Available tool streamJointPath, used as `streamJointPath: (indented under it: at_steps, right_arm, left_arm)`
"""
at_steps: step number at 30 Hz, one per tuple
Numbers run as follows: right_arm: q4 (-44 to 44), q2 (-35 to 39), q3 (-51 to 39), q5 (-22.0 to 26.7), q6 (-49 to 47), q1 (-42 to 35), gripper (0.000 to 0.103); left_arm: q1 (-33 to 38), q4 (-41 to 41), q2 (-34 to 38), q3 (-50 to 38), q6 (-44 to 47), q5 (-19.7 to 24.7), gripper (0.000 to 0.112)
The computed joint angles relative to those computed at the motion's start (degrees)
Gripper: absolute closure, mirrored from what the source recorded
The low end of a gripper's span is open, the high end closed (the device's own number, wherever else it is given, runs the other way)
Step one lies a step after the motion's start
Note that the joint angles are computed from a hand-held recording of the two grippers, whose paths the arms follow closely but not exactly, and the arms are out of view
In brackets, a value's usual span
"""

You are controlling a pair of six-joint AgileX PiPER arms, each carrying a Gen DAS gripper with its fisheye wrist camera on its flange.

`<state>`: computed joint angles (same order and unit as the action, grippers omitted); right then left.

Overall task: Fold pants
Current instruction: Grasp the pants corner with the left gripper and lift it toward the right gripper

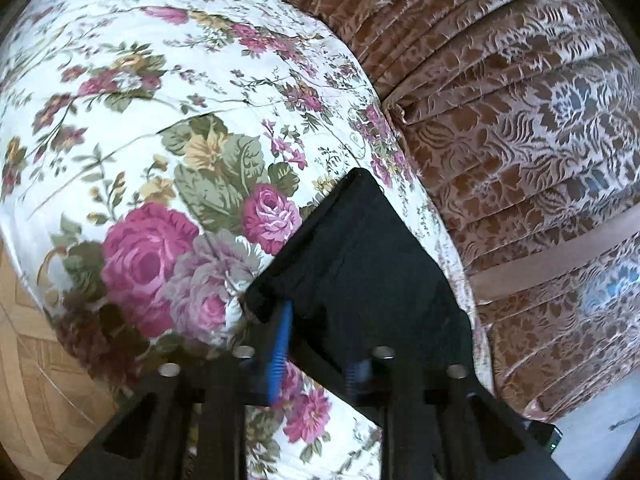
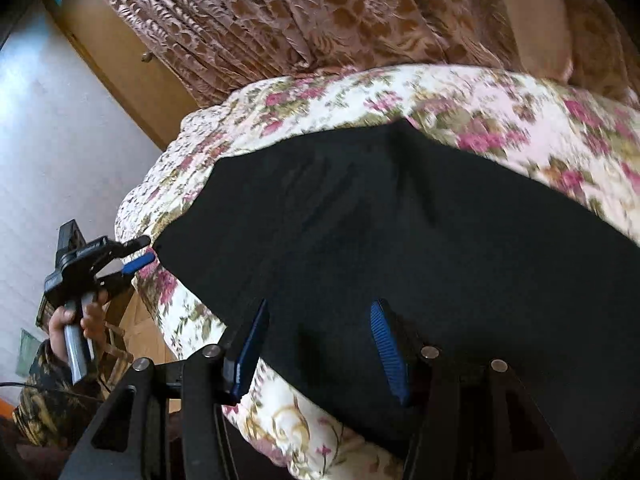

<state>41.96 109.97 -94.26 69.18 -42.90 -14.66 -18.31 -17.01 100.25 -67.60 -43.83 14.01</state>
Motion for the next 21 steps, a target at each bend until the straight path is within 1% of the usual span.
streamJointPath:
  at_steps: [1,3,4,5,6,7,8,9,10,11,12,13,14,15,16,17,18,19,20,21]
  right_arm:
    - [-0.4,-0.1,0.7,0.2,0.3,-0.3,0.049]
    - [-1.3,-0.6,2.3,-0.6,0.4,-0.6,0.049]
    - [-1.3,-0.7,2.9,-0.1,0.2,-1.0,0.049]
    - [-1.1,-1.0,3.6,0.0,0.0,-1.3,0.049]
    - [-1.0,-1.2,4.2,0.1,-0.3,-1.6,0.049]
    - [-0.9,-1.4,5.0,0.1,-0.4,-1.9,0.049]
    - [-1.2,-1.2,5.2,0.1,-0.3,-1.9,0.049]
    - [-1.6,-1.5,6.4,-0.7,-0.9,-1.8,0.049]
    - [-1.8,-1.9,7.5,-1.8,-1.6,-1.6,0.049]
    - [-2.0,-2.2,8.3,-2.6,-1.9,-1.3,0.049]
    - [-2.5,-2.3,8.8,-3.3,-2.1,-1.0,0.048]
    - [-2.7,-2.6,9.3,-4.0,-2.4,-0.7,0.047]
    - [-2.5,-2.4,9.1,-3.8,-2.4,-0.8,0.043]
    - [-1.6,-1.9,8.7,-3.0,-2.4,-1.1,0.041]
    - [-0.9,-1.3,8.1,-2.0,-2.4,-1.5,0.039]
    - [-0.7,-0.9,7.7,-1.5,-2.2,-1.6,0.038]
    - [-0.6,-0.7,7.5,-1.3,-2.1,-1.7,0.037]
    - [-0.7,-0.6,7.4,-1.1,-2.0,-1.6,0.035]
    - [-0.5,-0.6,7.4,-0.9,-2.1,-1.6,0.031]
    - [0.4,-0.5,7.6,-0.7,-2.6,-1.8,0.028]
  left_arm:
    - [-0.5,3.9,0.1,-0.2,-3.7,0.2,0.103]
    - [-1.0,8.0,-0.9,1.1,-7.5,-1.4,0.105]
    - [-1.5,12.7,-1.6,1.6,-11.6,-1.5,0.106]
    - [-1.8,15.2,-2.2,2.1,-13.7,-1.5,0.106]
    - [-1.8,15.4,-2.7,2.9,-13.9,-1.7,0.106]
    - [-2.1,17.3,-2.6,2.8,-15.3,-1.1,0.106]
    - [-2.4,20.2,-2.1,2.0,-17.0,1.0,0.106]
    - [-2.5,20.7,-1.3,1.2,-17.5,2.7,0.106]
    - [-2.3,18.9,-0.4,0.5,-16.2,3.6,0.106]
    - [-2.3,19.5,0.6,-0.6,-16.8,5.2,0.101]
    - [-2.6,22.3,1.3,-2.1,-19.6,7.9,0.085]
    - [-3.3,26.6,1.8,-3.5,-24.3,10.7,0.079]
    - [-3.8,29.6,1.8,-4.6,-27.6,12.9,0.078]
    - [-4.3,32.4,1.7,-5.8,-30.7,15.7,0.078]
    - [-5.4,36.5,1.9,-8.1,-34.8,20.8,0.078]
    - [-6.5,40.8,1.8,-9.8,-38.3,24.9,0.079]
    - [-7.6,44.4,1.2,-10.6,-40.3,26.7,0.080]
    - [-8.3,46.5,0.1,-10.4,-41.2,26.2,0.080]
    - [-9.0,48.2,-0.8,-10.6,-41.3,25.3,0.080]
    - [-10.4,50.1,-0.9,-12.4,-40.7,26.0,0.080]
